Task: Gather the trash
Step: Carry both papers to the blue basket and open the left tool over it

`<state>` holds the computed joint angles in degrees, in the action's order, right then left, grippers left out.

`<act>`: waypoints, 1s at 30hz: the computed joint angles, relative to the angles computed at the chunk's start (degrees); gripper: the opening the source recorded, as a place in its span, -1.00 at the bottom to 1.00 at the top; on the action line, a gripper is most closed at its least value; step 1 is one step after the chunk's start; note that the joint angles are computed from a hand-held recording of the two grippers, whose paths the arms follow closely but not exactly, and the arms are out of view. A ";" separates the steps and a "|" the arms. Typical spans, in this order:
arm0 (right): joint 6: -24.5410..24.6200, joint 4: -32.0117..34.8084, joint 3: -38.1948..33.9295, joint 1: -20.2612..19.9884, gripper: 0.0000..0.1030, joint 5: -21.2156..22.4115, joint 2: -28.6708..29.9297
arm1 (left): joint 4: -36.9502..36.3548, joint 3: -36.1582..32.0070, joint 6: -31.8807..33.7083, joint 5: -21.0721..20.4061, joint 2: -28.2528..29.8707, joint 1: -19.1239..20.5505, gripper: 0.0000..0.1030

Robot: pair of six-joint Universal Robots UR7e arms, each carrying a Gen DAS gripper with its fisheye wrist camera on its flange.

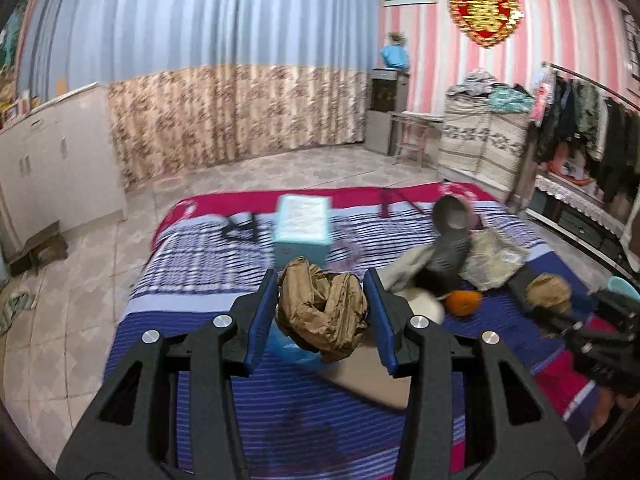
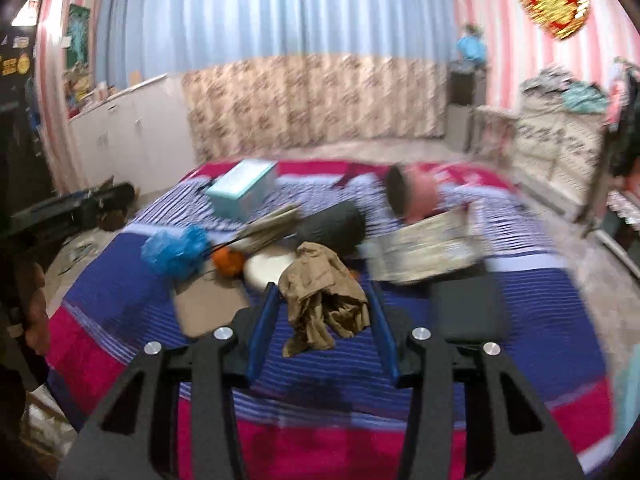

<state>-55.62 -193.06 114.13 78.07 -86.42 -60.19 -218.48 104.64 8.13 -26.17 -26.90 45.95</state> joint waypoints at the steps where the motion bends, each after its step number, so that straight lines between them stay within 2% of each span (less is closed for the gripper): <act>1: -0.07 -0.96 0.67 -0.61 -0.13 0.29 -1.33 | 0.54 -0.62 -0.10 -0.44 0.46 -0.41 -0.17; 8: 1.91 -6.33 3.21 -5.88 -0.13 1.08 -10.03 | 6.66 -7.43 -0.89 -6.16 5.31 -3.63 -0.17; 15: 7.83 -8.97 3.47 -13.03 -0.13 4.68 -15.99 | 11.56 -15.59 1.34 -12.80 10.90 -6.78 -0.17; 24: 14.80 -12.01 1.81 -19.83 -0.13 6.56 -19.01 | 19.62 -27.27 2.27 -20.48 18.33 -8.77 -0.17; 30: 16.97 -12.72 -0.17 -23.25 -0.13 6.95 -19.74 | 25.38 -35.96 1.84 -23.30 23.42 -8.74 -0.17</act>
<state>-38.65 -205.77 113.96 54.82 -79.47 -79.93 -193.10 68.68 9.98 -49.47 -3.48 37.21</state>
